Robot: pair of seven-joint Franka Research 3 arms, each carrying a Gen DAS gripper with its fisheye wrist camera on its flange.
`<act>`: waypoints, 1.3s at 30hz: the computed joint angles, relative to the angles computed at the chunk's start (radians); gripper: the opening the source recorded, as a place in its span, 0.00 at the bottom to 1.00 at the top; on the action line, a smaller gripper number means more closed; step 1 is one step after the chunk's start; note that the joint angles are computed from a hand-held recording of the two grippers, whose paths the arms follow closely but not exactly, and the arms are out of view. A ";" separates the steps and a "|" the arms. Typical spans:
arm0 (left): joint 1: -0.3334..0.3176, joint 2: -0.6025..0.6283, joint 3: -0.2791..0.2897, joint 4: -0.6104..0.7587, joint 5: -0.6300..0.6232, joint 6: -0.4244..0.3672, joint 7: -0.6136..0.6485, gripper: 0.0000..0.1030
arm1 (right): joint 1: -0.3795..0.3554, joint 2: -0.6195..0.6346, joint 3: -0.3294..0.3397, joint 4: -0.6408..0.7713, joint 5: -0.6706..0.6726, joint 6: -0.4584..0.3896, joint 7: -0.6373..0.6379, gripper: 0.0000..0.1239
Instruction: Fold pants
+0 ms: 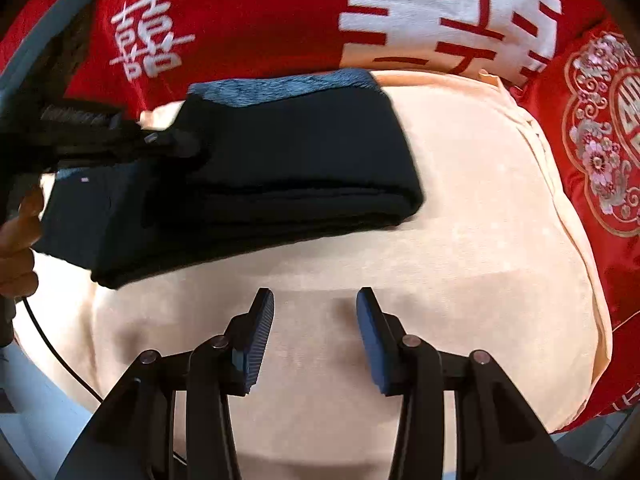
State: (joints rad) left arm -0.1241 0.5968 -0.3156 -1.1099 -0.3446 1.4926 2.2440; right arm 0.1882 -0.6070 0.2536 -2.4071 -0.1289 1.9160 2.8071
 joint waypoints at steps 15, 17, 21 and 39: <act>0.019 -0.102 0.028 -0.220 0.053 0.125 0.047 0.05 | -0.181 0.030 -0.150 -0.108 -0.019 0.339 -0.219 0.38; 0.016 -0.111 0.029 -0.234 0.061 0.148 0.053 0.05 | -0.190 0.114 -0.137 -0.072 -0.022 0.331 -0.239 0.40; 0.014 -0.125 0.034 -0.253 0.065 0.187 0.031 0.05 | -0.186 0.217 -0.092 -0.007 -0.099 0.281 -0.185 0.43; 0.051 -0.184 0.092 -0.326 0.139 0.347 -0.121 0.56 | 0.020 0.312 -0.010 0.167 -0.311 0.242 -0.378 0.54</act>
